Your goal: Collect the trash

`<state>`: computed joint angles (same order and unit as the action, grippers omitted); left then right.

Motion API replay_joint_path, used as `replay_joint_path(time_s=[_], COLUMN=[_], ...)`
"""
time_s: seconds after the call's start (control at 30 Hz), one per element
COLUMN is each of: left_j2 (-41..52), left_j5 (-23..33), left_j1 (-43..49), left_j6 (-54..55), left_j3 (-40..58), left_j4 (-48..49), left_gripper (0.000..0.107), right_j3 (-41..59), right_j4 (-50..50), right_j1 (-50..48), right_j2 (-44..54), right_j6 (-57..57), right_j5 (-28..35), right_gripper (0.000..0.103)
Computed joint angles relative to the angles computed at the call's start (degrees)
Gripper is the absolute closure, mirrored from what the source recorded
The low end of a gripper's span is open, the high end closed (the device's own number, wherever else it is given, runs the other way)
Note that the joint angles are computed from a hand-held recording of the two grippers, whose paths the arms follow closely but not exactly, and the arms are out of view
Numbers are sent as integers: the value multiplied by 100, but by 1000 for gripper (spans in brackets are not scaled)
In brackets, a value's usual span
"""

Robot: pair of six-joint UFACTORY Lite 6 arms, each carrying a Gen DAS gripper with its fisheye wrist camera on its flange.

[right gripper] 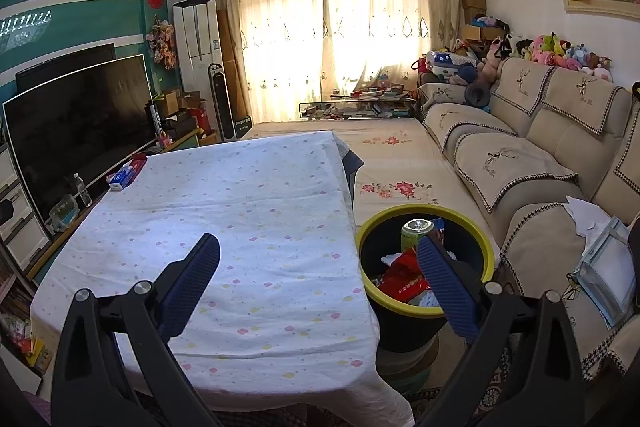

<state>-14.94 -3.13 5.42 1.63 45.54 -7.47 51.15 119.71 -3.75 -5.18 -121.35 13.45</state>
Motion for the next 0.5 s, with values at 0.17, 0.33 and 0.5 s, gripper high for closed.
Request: replay_joint_path(time_s=[0.17, 0.33, 0.5], left_j2=[-8, 2, 4], left_j5=[9, -7, 6], left_j1=[-8, -33, -17], left_j6=[85, 634, 406], left_j3=[2, -4, 8], left_j4=[-90, -651, -414], left_gripper=[9, 9, 9], right_j3=[-14, -37, -72], right_j4=[139, 226, 603], right_j1=[34, 44, 89], right_j2=[19, 35, 101], right_j6=[-125, -202, -565], right_j5=[-5, 6, 36], right_gripper=[9, 9, 9])
